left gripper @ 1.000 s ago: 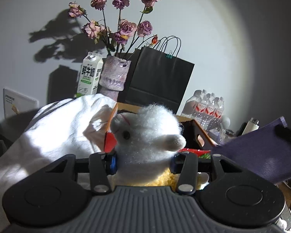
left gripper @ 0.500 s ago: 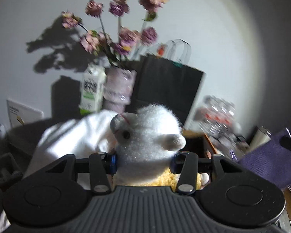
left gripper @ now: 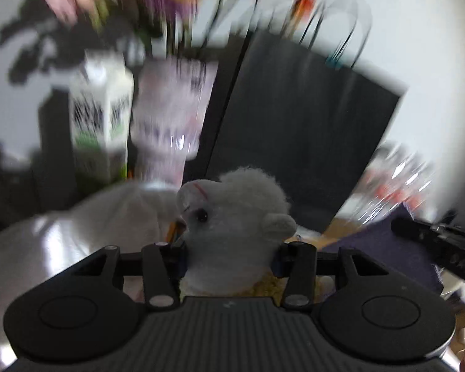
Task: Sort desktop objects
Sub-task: 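Lower the alpaca and pouch into the cardboard box and open both tools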
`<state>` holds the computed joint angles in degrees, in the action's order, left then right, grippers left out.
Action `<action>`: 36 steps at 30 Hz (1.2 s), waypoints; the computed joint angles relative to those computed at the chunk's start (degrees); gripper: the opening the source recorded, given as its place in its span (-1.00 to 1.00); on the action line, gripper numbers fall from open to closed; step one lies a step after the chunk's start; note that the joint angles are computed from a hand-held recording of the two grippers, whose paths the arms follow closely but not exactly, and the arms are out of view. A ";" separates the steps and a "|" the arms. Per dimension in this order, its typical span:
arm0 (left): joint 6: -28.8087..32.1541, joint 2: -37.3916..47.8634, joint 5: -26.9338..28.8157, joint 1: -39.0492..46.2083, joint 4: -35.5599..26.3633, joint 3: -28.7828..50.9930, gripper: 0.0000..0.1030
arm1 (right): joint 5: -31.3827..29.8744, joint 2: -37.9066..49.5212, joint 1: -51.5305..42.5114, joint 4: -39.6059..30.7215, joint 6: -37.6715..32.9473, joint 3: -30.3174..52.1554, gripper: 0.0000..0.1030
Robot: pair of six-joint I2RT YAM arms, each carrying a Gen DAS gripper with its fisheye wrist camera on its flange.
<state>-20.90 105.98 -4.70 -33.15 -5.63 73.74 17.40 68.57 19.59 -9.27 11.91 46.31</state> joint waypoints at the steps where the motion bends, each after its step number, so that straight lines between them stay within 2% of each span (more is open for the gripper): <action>1: 0.87 4.64 -0.88 -0.04 -1.75 4.05 -0.07 | -2.23 5.44 -3.28 0.59 -0.02 1.30 -0.97; 3: 2.70 13.75 -2.47 -0.18 -9.81 14.53 -0.07 | -4.97 14.64 -8.08 1.41 0.71 3.36 -0.97; 5: 3.93 19.96 -4.05 -0.24 -16.58 22.59 -0.09 | -5.37 19.63 -10.44 2.07 0.41 3.24 -0.96; 7: 6.87 22.43 -5.21 -0.56 -17.85 26.00 -0.07 | -4.34 22.74 -10.65 3.13 -1.21 2.86 -0.96; 9: 7.28 25.69 -6.06 -0.88 -22.45 31.48 -0.02 | -2.10 24.93 -10.08 3.20 -3.40 2.86 -0.93; 11: 9.08 29.63 -6.93 -1.37 -27.38 38.02 0.19 | 0.46 27.86 -9.62 2.46 -5.02 4.13 -0.84; 13: 10.23 31.74 -8.89 -2.15 -30.99 42.43 0.22 | 0.23 28.65 -9.74 1.26 -5.26 5.11 -0.79; 14: 9.98 31.53 -9.26 -2.38 -31.82 42.90 0.23 | 0.03 28.62 -9.90 -0.54 -4.91 6.53 -0.68; 15: 9.76 29.93 -8.57 -2.25 -31.26 41.37 0.23 | -0.68 27.78 -10.12 -2.42 -4.47 7.33 -0.57; 17: 9.62 25.64 -7.41 -1.83 -29.61 37.24 0.17 | -3.34 24.87 -10.71 -5.47 -4.92 8.07 -0.02; 18: 9.70 23.66 -7.50 -1.72 -29.65 35.90 0.11 | -3.67 23.05 -10.79 -7.53 -5.64 8.65 0.05; 20: 9.35 20.56 -7.69 -1.62 -32.16 35.29 -0.06 | -2.93 20.21 -10.14 -11.54 -6.49 10.15 0.05; 23: 8.00 15.73 -6.80 -1.20 -37.29 34.28 -0.08 | -3.68 16.10 -10.15 -17.59 -5.46 11.91 0.06; 25: 7.46 12.61 -6.32 -1.28 -39.25 33.12 -0.20 | -5.01 12.55 -10.26 -20.59 -3.96 11.78 0.06; 30: 5.74 1.53 -6.55 -2.00 -38.95 23.53 -0.47 | -7.97 2.16 -9.87 -26.17 -0.62 8.83 0.14; 33: 4.78 -5.90 -6.46 -3.13 -37.35 15.70 -0.52 | -6.64 -3.98 -7.48 -29.33 1.39 6.49 0.15; 36: 3.97 -14.04 -7.07 -5.03 -34.07 6.16 -0.65 | -5.19 -11.23 -4.20 -31.31 4.60 2.89 0.15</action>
